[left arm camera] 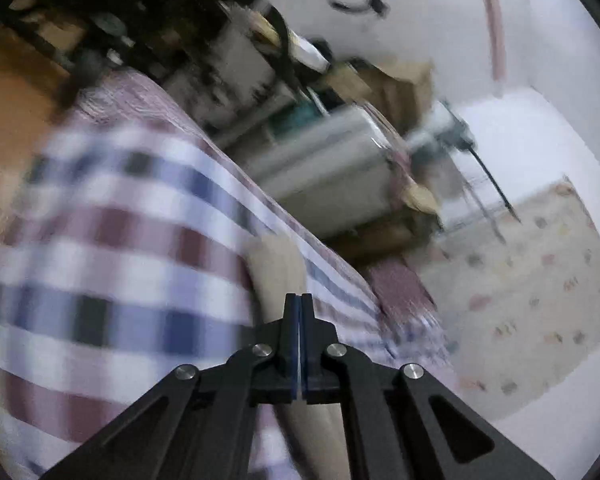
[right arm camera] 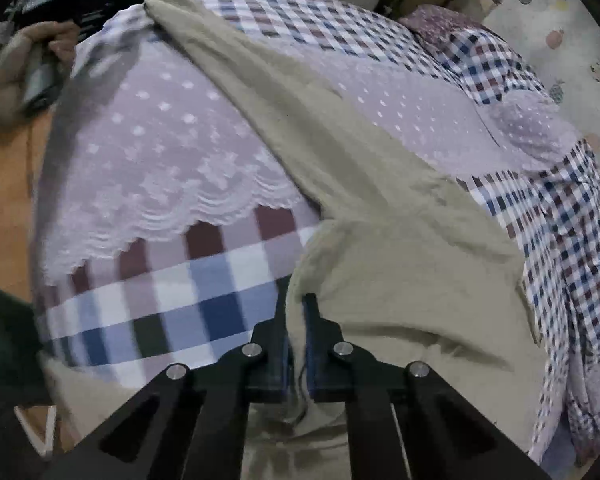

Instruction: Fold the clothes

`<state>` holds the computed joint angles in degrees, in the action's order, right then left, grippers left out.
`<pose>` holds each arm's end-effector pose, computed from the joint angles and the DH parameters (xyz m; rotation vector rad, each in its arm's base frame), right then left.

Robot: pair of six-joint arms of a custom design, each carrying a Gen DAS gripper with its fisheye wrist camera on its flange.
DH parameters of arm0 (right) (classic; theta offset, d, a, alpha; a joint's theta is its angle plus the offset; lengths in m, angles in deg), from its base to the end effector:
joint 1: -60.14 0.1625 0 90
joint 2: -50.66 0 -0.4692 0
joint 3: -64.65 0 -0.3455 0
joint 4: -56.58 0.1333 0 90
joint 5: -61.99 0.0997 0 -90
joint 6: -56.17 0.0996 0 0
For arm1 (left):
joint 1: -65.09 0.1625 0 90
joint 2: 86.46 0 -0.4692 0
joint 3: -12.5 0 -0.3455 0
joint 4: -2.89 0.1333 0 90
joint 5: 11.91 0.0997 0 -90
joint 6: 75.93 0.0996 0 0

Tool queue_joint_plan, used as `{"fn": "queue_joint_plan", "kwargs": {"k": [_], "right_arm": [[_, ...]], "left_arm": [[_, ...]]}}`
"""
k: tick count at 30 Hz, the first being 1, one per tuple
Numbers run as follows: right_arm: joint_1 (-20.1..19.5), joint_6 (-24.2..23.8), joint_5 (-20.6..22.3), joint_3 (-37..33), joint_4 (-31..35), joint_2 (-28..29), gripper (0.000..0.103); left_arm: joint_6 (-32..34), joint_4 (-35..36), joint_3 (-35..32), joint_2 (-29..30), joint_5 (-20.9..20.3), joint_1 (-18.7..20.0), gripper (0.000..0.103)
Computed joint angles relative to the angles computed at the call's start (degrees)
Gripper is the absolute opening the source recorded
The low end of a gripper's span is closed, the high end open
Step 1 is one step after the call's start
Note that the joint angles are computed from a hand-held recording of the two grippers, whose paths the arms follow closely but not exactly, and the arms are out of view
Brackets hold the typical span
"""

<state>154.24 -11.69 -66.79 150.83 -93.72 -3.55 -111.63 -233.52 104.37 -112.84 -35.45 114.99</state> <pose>0.1202 -0.6853 0.3391 1.1956 -1.9975 0.0659 -0.2267 -0.6179 0.1488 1.0367 -2.0351 2.1442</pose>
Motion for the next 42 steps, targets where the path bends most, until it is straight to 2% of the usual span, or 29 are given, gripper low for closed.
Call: {"fn": "queue_joint_plan", "kwargs": {"k": [2,3,4,6,7,8,9,10,11,12,13,17,20,23,24,25,27,31,36,39,42], "right_arm": [[0.3,2.2,-0.1,-1.0,4.0,-0.5,0.008],[0.7,3.5,-0.2,-1.6,5.9,-0.8,0.009],[1.0,4.1,0.0,-2.1,7.4,-0.9,0.011],[1.5,5.3,1.0,-3.5,10.1,-1.0,0.024],[1.8,5.9,2.0,-4.3,11.4,-1.0,0.028],[2.1,6.8,3.8,-5.0,12.5,-1.1,0.037],[2.4,7.7,5.6,-5.6,13.4,-1.2,0.045],[2.6,8.6,7.2,-6.1,14.2,-1.3,0.047],[2.8,9.4,8.3,-6.4,14.7,-1.2,0.047],[3.1,10.1,9.2,-6.5,15.0,-1.1,0.047],[3.3,10.0,9.3,-6.2,14.8,-1.1,0.047],[3.6,10.7,9.8,-5.5,15.8,-0.9,0.047],[3.5,12.1,9.8,-4.7,16.6,-1.3,0.047],[3.3,13.8,9.9,-3.6,16.4,-2.1,0.047],[3.2,14.4,9.9,-3.3,16.4,-2.5,0.047],[3.2,14.8,9.9,-3.0,16.4,-2.8,0.048],[3.2,15.5,9.6,-2.5,16.1,-3.4,0.048],[3.4,16.0,9.1,-0.9,14.2,-5.1,0.049],[2.9,17.6,9.8,1.2,11.7,-7.7,0.049],[1.9,19.4,11.5,2.7,9.7,-9.9,0.050],[0.3,21.9,14.8,4.1,7.6,-12.7,0.050]], "left_arm": [[-9.5,3.7,3.9,-1.4,0.5,0.7,0.000],[-11.9,4.2,4.9,-1.7,-1.5,1.5,0.000],[-11.8,4.4,5.0,-1.9,-3.0,1.8,0.000],[-10.5,3.8,4.7,-2.0,-6.1,2.5,0.003],[-9.6,3.5,4.3,-1.9,-7.7,2.9,0.016],[-7.9,2.2,3.9,-1.7,-10.0,3.3,0.025],[-5.6,-0.5,3.4,-1.3,-12.5,3.7,0.043],[-3.6,-3.0,3.0,-0.8,-14.4,4.0,0.055],[-2.0,-4.8,2.6,-0.6,-16.0,4.4,0.059],[-1.1,-5.1,2.5,-0.8,-17.6,4.8,0.068],[-0.9,-4.0,2.8,-1.4,-18.6,5.2,0.071],[-1.3,5.8,2.0,-3.8,-16.4,5.6,0.071],[-0.3,15.0,-1.5,-3.9,-12.3,5.3,0.077],[0.1,22.0,-3.9,-3.4,-7.3,4.4,0.075],[-0.1,22.9,-4.2,-3.2,-5.9,4.2,0.056],[-1.7,24.0,-3.9,-3.4,-6.0,4.3,0.000],[-6.4,24.3,-1.8,-4.2,-9.5,5.2,0.002],[-3.4,19.4,-2.0,-3.4,-8.6,4.1,0.001],[5.6,13.1,-6.6,-2.4,-11.7,1.0,0.001],[12.1,13.5,-11.3,-1.5,-15.7,-1.3,0.001],[16.2,17.7,-17.4,0.8,-21.1,-3.6,0.001]]}}
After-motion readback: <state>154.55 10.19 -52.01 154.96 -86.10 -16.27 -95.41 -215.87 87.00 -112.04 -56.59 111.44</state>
